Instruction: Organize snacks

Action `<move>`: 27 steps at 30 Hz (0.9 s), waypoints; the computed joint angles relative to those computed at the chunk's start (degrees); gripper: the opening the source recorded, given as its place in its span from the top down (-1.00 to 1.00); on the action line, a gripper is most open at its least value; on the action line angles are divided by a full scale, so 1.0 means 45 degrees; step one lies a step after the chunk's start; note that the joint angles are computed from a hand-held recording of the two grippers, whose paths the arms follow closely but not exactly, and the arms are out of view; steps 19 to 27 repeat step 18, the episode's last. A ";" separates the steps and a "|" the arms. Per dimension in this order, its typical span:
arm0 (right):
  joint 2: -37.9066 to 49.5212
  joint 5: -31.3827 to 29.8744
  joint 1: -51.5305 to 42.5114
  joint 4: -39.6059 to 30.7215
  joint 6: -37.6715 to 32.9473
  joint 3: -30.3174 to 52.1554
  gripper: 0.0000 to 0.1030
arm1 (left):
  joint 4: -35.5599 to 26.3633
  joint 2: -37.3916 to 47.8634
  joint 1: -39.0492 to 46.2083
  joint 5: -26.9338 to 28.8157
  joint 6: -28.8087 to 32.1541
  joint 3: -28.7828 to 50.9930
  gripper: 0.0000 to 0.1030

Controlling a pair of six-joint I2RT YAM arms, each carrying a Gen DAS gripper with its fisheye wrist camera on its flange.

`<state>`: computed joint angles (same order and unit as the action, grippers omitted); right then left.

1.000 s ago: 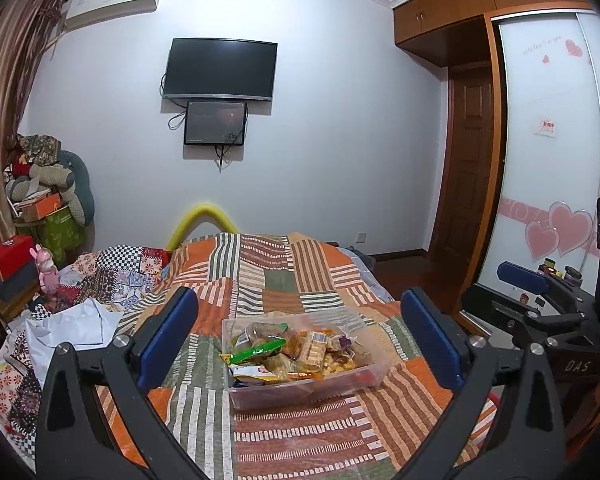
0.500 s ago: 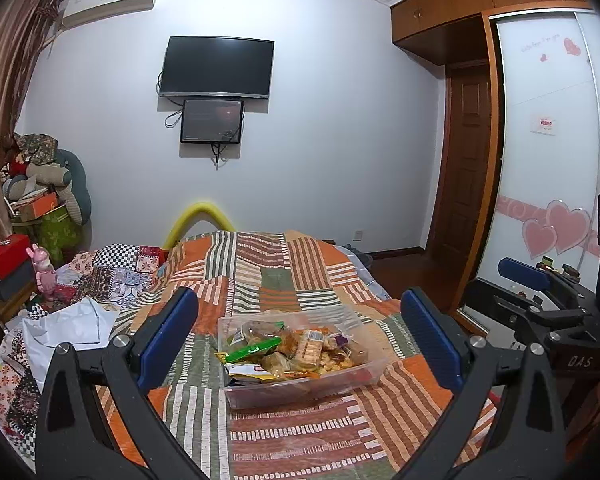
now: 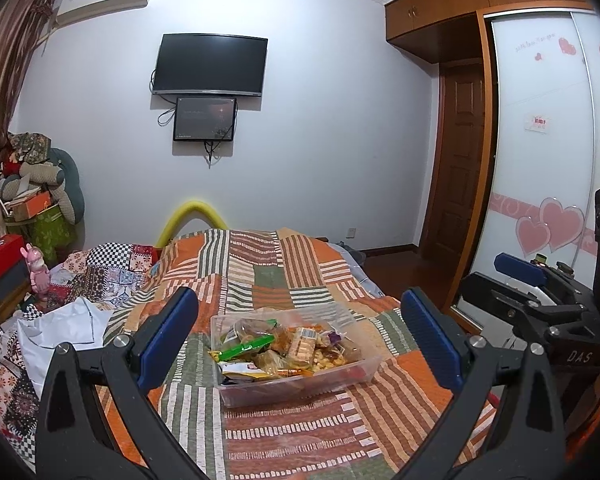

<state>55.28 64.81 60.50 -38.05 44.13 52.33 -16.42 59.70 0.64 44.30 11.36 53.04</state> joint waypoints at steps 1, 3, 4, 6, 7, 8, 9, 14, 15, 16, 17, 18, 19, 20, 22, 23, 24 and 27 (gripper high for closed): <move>0.0003 0.0004 -0.0012 -0.0008 0.0024 0.0002 -0.99 | -0.0009 0.0008 -0.0025 -0.0037 0.0009 0.0013 -0.99; -0.0015 -0.0073 -0.0069 0.0007 -0.0007 0.0012 -1.00 | -0.0077 0.0039 -0.0036 -0.0019 -0.0006 0.0042 -0.99; -0.0030 -0.0091 -0.0077 0.0011 -0.0004 0.0000 -1.00 | -0.0103 0.0043 -0.0034 -0.0011 -0.0035 0.0050 -0.99; -0.0087 -0.0195 -0.0115 0.0046 -0.0005 -0.0044 -1.00 | -0.0107 0.0071 -0.0017 0.0010 -0.0117 0.0059 -0.99; -0.0079 -0.0194 -0.0100 0.0014 0.0052 -0.0046 -1.00 | -0.0127 0.0106 0.0004 0.0022 -0.0132 0.0090 -0.99; -0.0064 -0.0190 -0.0093 -0.0016 0.0091 -0.0042 -1.00 | -0.0150 0.0140 0.0030 0.0051 -0.0130 0.0117 -0.99; -0.0058 -0.0205 -0.0107 -0.0037 0.0097 -0.0030 -1.00 | -0.0177 0.0166 0.0038 0.0055 -0.0125 0.0134 -0.99; -0.0042 -0.0257 -0.0092 -0.0088 0.0229 -0.0076 -1.00 | -0.0302 0.0141 -0.0012 0.0019 0.0014 0.0126 -0.99; -0.0045 -0.0293 -0.0106 -0.0093 0.0235 -0.0068 -1.00 | -0.0321 0.0118 -0.0024 0.0012 0.0050 0.0108 -0.99; -0.0062 -0.0325 -0.0130 -0.0050 0.0214 -0.0097 -1.00 | -0.0347 0.0105 -0.0054 0.0001 0.0086 0.0093 -0.99; -0.0074 -0.0331 -0.0129 -0.0039 0.0227 -0.0114 -1.00 | -0.0367 0.0097 -0.0074 -0.0005 0.0110 0.0083 -0.99; -0.0079 -0.0347 -0.0138 -0.0022 0.0215 -0.0119 -1.00 | -0.0371 0.0078 -0.0110 -0.0044 0.0103 0.0066 -0.99; -0.0079 -0.0347 -0.0138 -0.0022 0.0215 -0.0119 -1.00 | -0.0371 0.0078 -0.0110 -0.0044 0.0103 0.0066 -0.99; -0.0079 -0.0347 -0.0138 -0.0022 0.0215 -0.0119 -1.00 | -0.0371 0.0078 -0.0110 -0.0044 0.0103 0.0066 -0.99; -0.0079 -0.0347 -0.0138 -0.0022 0.0215 -0.0119 -1.00 | -0.0371 0.0078 -0.0110 -0.0044 0.0103 0.0066 -0.99; -0.0079 -0.0347 -0.0138 -0.0022 0.0215 -0.0119 -1.00 | -0.0371 0.0078 -0.0110 -0.0044 0.0103 0.0066 -0.99; -0.0079 -0.0347 -0.0138 -0.0022 0.0215 -0.0119 -1.00 | -0.0371 0.0078 -0.0110 -0.0044 0.0103 0.0066 -0.99; -0.0079 -0.0347 -0.0138 -0.0022 0.0215 -0.0119 -1.00 | -0.0371 0.0078 -0.0110 -0.0044 0.0103 0.0066 -0.99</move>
